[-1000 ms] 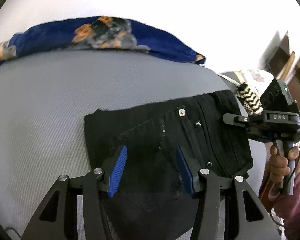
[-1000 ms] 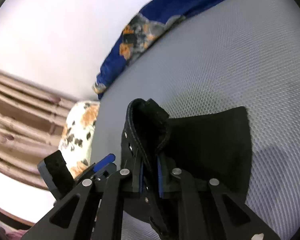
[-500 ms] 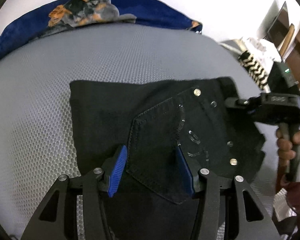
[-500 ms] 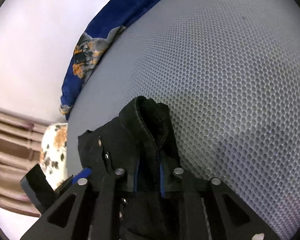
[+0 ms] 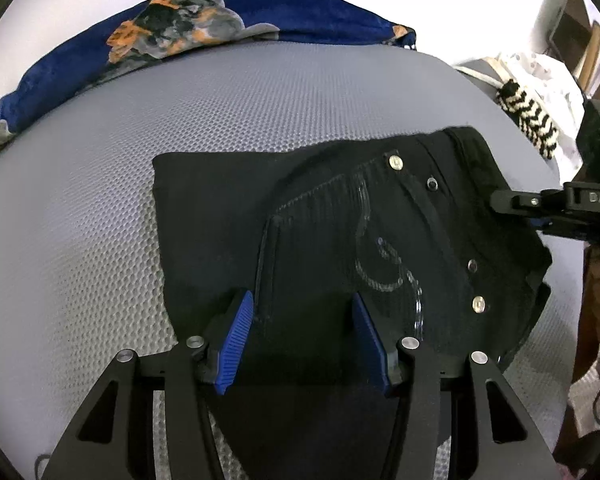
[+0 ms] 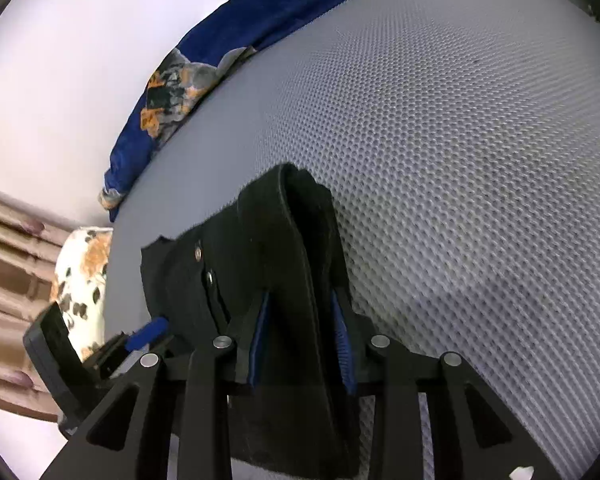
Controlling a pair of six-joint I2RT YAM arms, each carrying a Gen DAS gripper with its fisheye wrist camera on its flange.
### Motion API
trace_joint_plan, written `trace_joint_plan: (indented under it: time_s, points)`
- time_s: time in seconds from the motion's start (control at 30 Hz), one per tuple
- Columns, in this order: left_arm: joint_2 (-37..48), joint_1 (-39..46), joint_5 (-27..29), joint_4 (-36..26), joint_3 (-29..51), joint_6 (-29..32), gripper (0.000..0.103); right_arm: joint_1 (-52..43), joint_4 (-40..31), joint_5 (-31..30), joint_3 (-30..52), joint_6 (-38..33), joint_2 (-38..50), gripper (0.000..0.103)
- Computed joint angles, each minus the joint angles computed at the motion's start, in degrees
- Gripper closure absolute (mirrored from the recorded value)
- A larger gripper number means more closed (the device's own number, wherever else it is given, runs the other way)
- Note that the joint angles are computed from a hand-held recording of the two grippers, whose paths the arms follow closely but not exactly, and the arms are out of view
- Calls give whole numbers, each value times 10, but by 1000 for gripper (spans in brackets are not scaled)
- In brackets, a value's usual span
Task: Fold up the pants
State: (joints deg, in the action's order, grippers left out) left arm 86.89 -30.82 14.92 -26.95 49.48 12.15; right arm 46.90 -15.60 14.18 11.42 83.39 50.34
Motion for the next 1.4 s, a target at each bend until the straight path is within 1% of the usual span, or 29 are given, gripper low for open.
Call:
trace_joint_plan:
  time_s: [0.07, 0.17, 0.33, 0.43, 0.53, 0.57, 0.6, 0.7, 0.8, 0.9, 1.07, 1.13, 1.23, 1.33, 1.4]
  points:
    - [-11, -2, -6, -1, -9, 0, 50, 41, -35, 26, 4, 38, -19, 74]
    - [-26, 2, -4, -8, -19, 2, 50, 90, -65, 54, 11, 83, -28, 74]
    - [-54, 1, -16, -13, -39, 4, 50, 142, -83, 78, 14, 130, -30, 74]
    - [-74, 0, -21, -13, -53, 6, 50, 163, -80, 86, 7, 156, -28, 74]
    - [-85, -1, -29, -12, -63, 5, 49, 166, -51, 79, -5, 171, -16, 74]
    - [-91, -3, -32, -12, -66, 4, 49, 178, -47, 91, 3, 182, 3, 77]
    - [-97, -4, -35, -13, -70, 4, 49, 187, -53, 102, 11, 184, 11, 81]
    - [-108, -5, -41, -15, -76, 4, 49, 211, -100, 125, 56, 188, 44, 89]
    - [-116, -4, -44, -19, -78, 6, 49, 226, -137, 138, 96, 201, 79, 90]
    - [-125, 4, -34, -33, -76, 10, 49, 241, -164, 146, 123, 218, 97, 91]
    - [-133, 14, -20, -50, -82, 27, 49, 270, -199, 147, 144, 251, 111, 92]
    - [-133, 8, -28, -40, -92, 33, 49, 273, -210, 146, 149, 254, 128, 92]
    - [-137, -6, -46, -22, -106, 33, 49, 278, -199, 144, 130, 278, 116, 90]
    - [-133, -5, -42, -27, -100, 29, 48, 288, -223, 151, 145, 280, 121, 90]
    - [-127, 3, -31, -33, -93, 28, 48, 298, -243, 157, 165, 273, 130, 93]
